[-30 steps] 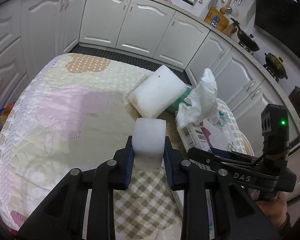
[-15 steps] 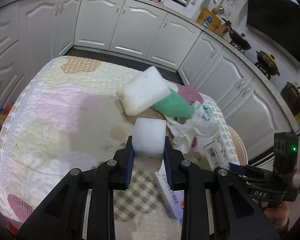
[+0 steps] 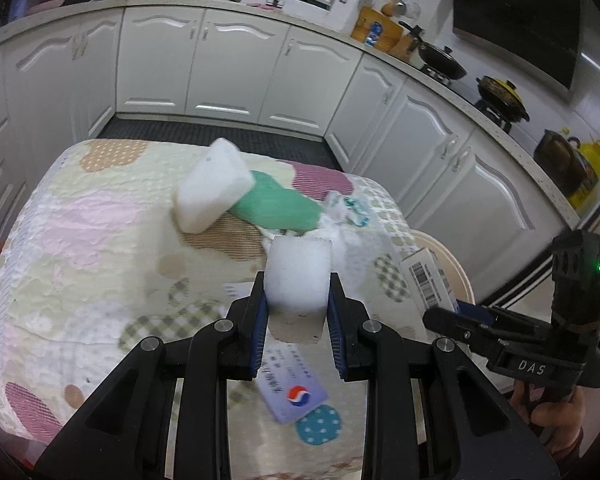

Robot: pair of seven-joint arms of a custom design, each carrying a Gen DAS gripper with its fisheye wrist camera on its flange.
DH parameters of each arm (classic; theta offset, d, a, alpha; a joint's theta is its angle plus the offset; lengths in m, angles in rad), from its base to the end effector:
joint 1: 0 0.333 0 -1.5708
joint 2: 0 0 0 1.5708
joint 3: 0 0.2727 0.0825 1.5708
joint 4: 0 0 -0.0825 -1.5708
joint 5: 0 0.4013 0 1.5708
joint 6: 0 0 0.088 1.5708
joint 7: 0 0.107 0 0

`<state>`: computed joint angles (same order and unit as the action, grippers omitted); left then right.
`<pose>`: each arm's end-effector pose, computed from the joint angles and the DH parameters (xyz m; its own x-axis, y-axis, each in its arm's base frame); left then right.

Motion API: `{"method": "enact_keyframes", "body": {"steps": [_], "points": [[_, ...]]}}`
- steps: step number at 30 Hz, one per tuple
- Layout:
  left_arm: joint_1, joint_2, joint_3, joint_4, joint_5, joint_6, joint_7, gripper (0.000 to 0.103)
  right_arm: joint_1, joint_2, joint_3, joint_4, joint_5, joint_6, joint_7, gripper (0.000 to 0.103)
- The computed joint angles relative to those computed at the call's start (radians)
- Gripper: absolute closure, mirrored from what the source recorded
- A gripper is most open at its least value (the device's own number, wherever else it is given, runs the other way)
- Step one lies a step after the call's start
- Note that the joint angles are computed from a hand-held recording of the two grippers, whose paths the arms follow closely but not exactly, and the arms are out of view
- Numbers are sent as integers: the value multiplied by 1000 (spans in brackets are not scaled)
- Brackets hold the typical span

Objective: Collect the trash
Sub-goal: 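Grasp the white foam block with the left tool while the right tool grasps the medicine box, then carry the foam block and medicine box over the beige bin and open both tools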

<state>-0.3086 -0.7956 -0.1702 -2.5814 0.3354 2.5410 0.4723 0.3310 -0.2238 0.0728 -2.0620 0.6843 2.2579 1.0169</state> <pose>0.3615 -0.1991 0.5544 0.2577 -0.9061 0.3354 -0.6248 -0.4211 -0.6575 0.5023 0.2356 0.5341 0.6356 -0.6815 -0.3627 -0.7369 -0.3952 -0.5485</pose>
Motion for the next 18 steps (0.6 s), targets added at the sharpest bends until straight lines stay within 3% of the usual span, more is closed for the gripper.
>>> {"method": "enact_keyframes", "body": {"steps": [18], "points": [[-18,247,-44,215,12,34,64,79,-49,-57,-36,-35,2,32,-5,54]]}}
